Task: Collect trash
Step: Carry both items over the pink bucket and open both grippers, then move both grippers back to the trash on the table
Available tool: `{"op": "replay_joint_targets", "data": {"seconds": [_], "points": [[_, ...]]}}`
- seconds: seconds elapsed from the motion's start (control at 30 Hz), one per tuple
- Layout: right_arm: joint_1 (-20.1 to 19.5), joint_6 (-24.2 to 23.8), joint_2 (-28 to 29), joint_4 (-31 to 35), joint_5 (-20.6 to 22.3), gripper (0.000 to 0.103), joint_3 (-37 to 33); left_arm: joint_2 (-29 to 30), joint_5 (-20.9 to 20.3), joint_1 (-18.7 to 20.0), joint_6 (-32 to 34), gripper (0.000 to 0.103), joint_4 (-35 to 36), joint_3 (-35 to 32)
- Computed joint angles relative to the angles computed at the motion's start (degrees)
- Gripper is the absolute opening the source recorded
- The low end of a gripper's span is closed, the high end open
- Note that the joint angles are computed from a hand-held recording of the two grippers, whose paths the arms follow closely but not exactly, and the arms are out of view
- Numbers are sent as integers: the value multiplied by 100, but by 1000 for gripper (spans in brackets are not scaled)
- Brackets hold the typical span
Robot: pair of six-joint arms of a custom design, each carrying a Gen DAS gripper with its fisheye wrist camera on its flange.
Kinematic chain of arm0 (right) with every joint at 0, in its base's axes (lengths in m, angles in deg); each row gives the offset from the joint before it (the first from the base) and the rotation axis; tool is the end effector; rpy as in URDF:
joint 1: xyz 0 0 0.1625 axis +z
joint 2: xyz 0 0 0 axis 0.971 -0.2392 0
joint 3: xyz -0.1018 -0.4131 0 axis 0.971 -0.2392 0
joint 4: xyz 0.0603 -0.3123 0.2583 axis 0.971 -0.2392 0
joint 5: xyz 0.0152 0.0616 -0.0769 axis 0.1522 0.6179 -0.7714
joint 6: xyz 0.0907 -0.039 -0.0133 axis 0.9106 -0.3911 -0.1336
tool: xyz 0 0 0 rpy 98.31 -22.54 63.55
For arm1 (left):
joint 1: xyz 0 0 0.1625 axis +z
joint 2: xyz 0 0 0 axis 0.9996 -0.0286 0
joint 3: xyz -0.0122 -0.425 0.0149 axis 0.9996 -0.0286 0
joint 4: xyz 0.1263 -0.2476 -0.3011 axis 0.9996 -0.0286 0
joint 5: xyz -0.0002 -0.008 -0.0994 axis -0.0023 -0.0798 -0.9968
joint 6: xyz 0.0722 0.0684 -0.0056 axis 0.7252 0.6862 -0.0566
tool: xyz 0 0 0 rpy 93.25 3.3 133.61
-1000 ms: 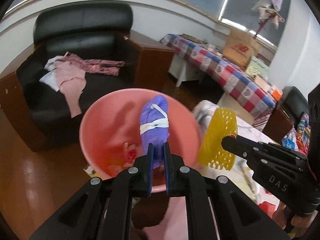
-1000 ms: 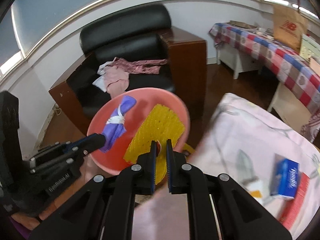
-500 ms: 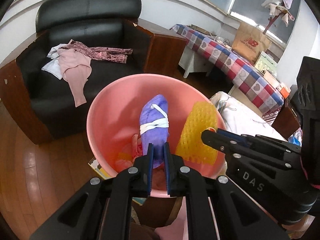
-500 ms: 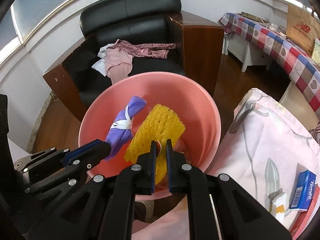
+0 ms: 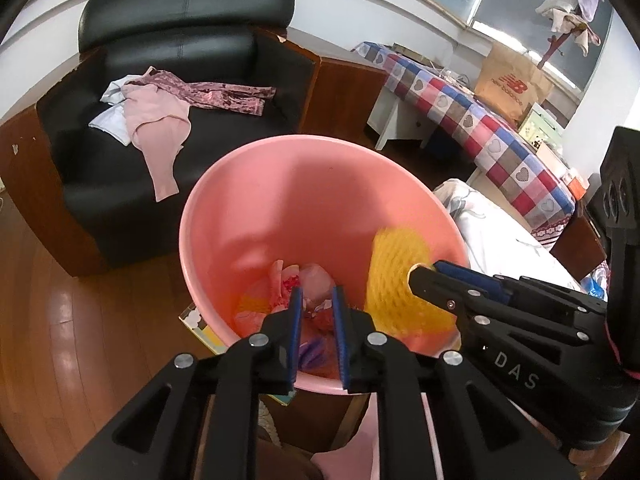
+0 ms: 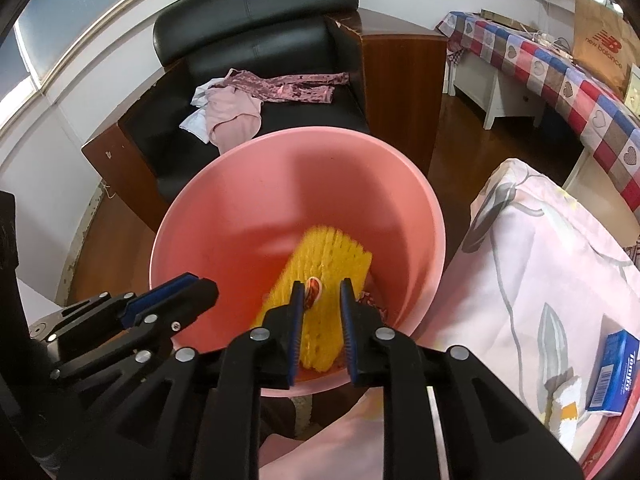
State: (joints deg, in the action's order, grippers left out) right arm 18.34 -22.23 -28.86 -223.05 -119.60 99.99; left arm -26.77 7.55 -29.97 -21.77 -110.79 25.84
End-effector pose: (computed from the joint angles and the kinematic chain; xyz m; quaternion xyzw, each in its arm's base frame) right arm 0.1688 -0.8281 0.1282 0.3268 -0.9133 0.1402 0.1985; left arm -0.2060 -0.7397 0.0599 -0.0257 0.8791 -0.3757 0.2922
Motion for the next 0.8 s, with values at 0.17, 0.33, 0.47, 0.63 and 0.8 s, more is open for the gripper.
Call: {"op": "replay_joint_targets", "data": {"seconds": [0.17, 0.33, 0.47, 0.63, 0.8], "points": [[-13, 0, -60, -28, 75, 18, 53, -57, 97, -66, 15, 14, -95, 77], [-22, -35, -275, -217, 226, 18, 314, -122, 130, -167, 113, 14, -227, 162], [-42, -175, -571, -519, 321, 18, 698, -150, 121, -298, 241, 14, -347, 212], [-117, -244, -1028, -894, 400, 18, 1233, -116, 29, -500, 422, 15, -465, 209], [-271, -175, -1491, -1201, 444, 18, 1745, -1, -150, -690, 530, 22, -409, 112]]}}
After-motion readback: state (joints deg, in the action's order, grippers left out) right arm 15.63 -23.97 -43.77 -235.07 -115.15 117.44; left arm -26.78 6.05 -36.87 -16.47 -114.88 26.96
